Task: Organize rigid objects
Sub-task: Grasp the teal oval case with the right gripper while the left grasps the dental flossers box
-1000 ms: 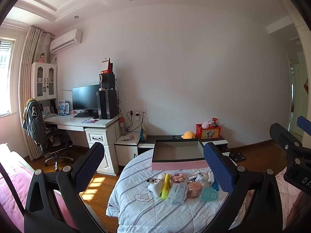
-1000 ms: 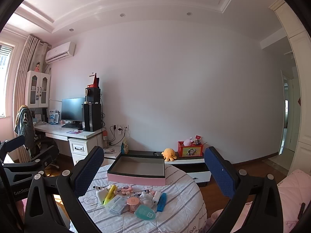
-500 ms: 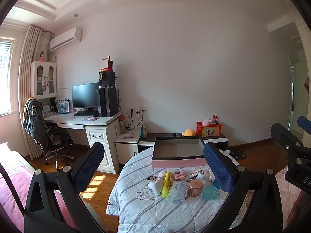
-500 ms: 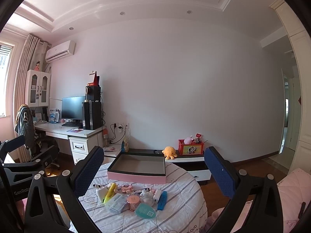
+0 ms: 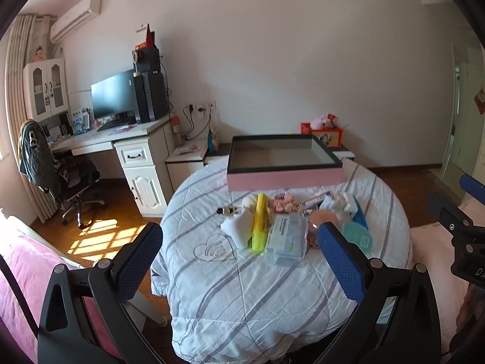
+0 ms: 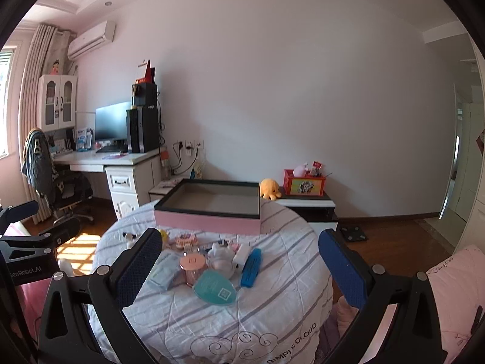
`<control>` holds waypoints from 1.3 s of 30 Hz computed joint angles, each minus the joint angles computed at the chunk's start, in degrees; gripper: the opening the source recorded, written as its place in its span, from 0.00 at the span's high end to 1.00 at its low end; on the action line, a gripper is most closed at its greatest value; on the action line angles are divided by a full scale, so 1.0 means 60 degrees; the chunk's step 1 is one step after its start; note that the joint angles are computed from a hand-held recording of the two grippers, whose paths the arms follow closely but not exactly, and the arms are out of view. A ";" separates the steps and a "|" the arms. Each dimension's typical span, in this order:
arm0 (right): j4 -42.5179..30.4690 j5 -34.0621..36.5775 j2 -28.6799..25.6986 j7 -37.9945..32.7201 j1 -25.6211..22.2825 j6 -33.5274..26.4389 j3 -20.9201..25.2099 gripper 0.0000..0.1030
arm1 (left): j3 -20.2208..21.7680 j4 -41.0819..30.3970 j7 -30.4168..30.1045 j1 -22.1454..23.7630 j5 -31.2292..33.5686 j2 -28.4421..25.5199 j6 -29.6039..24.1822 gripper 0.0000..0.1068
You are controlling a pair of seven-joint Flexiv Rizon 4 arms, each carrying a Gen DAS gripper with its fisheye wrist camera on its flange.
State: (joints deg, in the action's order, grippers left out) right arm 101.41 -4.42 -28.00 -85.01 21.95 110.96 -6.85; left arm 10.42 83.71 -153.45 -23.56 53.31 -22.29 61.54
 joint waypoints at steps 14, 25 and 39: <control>-0.2796 -0.2463 -0.2900 -0.0199 -0.2538 -0.3006 0.3078 0.00 | -0.0655 -0.0591 0.3576 0.1089 -0.3960 -0.2187 0.0655 0.04; -0.4373 -0.1647 -0.4124 -0.2705 -0.4059 -0.4720 0.5808 0.46 | -0.0179 -0.1738 0.4978 0.0742 -0.5809 -0.3374 0.0343 0.04; -0.4918 0.0224 -0.4248 -0.4335 -0.4347 -0.5206 0.6370 0.46 | -0.0124 -0.2426 0.5481 0.0782 -0.6687 -0.4028 0.0532 0.39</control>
State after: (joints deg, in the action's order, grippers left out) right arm 71.91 -3.08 -53.48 -111.02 -4.13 79.72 31.37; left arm 9.67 69.16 -120.56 -18.87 13.19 -46.46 64.73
